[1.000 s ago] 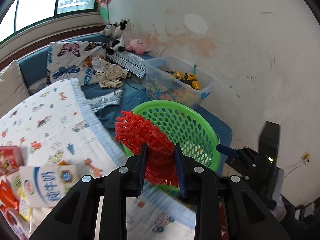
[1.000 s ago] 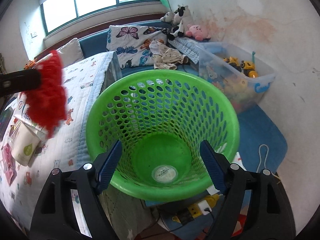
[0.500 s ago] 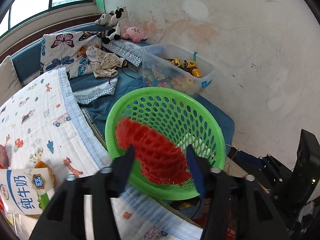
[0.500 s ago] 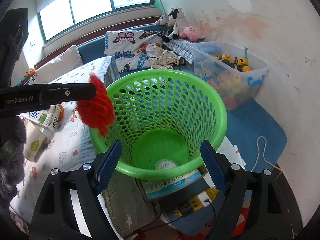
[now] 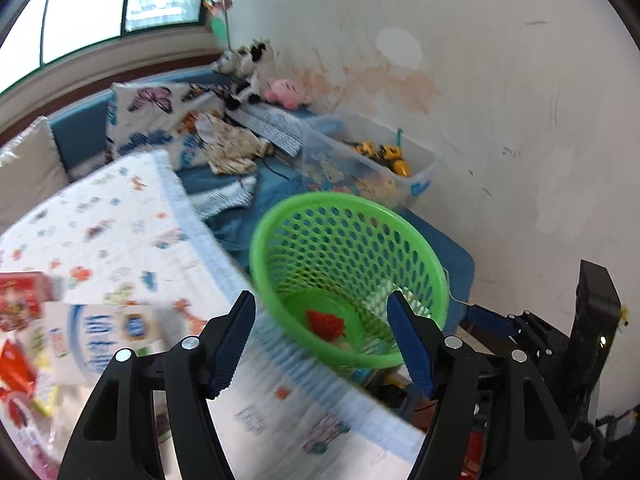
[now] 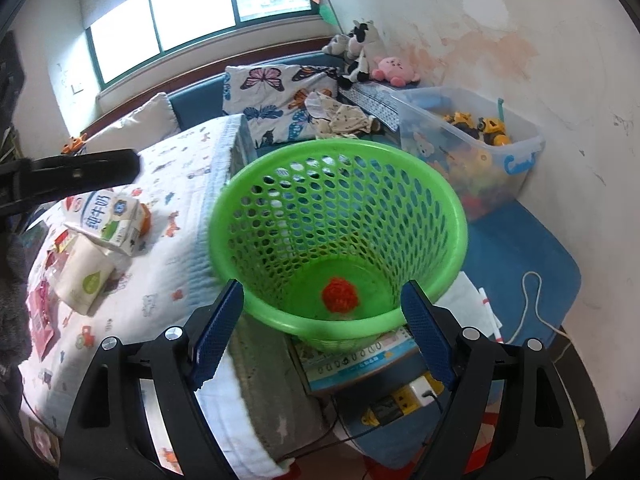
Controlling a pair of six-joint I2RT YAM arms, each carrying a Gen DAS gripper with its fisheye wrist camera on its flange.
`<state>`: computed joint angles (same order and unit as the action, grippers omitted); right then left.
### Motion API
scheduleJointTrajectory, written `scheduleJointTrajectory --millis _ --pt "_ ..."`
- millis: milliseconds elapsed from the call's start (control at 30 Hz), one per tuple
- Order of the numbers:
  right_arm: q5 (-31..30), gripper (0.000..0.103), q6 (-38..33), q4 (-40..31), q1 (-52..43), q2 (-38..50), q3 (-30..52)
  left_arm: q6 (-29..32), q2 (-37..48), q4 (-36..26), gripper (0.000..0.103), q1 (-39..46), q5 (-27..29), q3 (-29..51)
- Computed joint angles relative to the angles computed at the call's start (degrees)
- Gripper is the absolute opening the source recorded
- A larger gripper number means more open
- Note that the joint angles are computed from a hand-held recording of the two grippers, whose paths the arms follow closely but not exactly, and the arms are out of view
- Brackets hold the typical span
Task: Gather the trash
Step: 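Lower the red mesh net into the green basket and open the left tool, then move both tools back over the trash on the table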
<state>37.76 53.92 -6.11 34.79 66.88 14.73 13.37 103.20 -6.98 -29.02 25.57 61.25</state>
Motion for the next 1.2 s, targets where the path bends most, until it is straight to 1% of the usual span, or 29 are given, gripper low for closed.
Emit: scheduleJointTrajectory --millis 133,233,300,500,633,667,733,900,967,1133,1167,1200 --pt "0.8 0.081 -0.1 0.5 2.4 1.8 2.4 0.5 -5.5 -0.3 0.066 4.6 0.4 -4.3" --pt "1.1 0.081 -0.9 2.1 4.1 4.2 4.3 1.0 -10.0 0.3 0.069 8.5 -1.4 -8.2" --pt "1.1 0.081 -1.8 3.1 4.8 5.9 5.6 1.4 -12.0 -0.2 0.069 12.3 -1.3 -10.2" --pt "0.6 0.081 -4.1 6.6 6.5 9.7 8.5 1.8 -13.6 3.4 0.072 22.6 -4.4 -15.1" --pt "-0.1 0.081 -4.9 8.9 7.4 12.5 10.3 0.7 -12.4 8.7 0.075 29.2 -8.3 -17.5" --pt "-0.2 0.081 -4.9 9.3 7.8 13.1 10.6 0.7 -11.6 9.8 0.079 30.6 -9.0 -17.7" --pt "-0.4 0.081 -5.2 10.2 8.5 14.7 11.7 0.7 -9.6 11.3 0.081 33.1 -10.4 -17.8" --pt "-1.3 0.081 -5.9 11.9 9.8 18.6 14.6 -1.5 -2.3 9.8 0.081 37.8 -11.0 -13.8" --pt "-1.7 0.081 -6.3 12.5 10.1 20.0 15.9 -2.5 -0.1 9.1 0.082 38.3 -11.1 -12.4" --pt "-3.7 0.081 -7.2 13.7 10.2 24.6 19.7 -3.7 4.0 5.9 0.084 39.6 -9.3 -8.8" --pt "-4.1 0.081 -7.4 13.9 10.2 25.3 20.4 -3.7 4.5 5.9 0.086 39.4 -9.9 -8.5" --pt "-4.5 0.081 -7.6 14.2 10.2 26.1 21.1 -3.8 4.9 6.3 0.087 39.1 -11.1 -8.6"
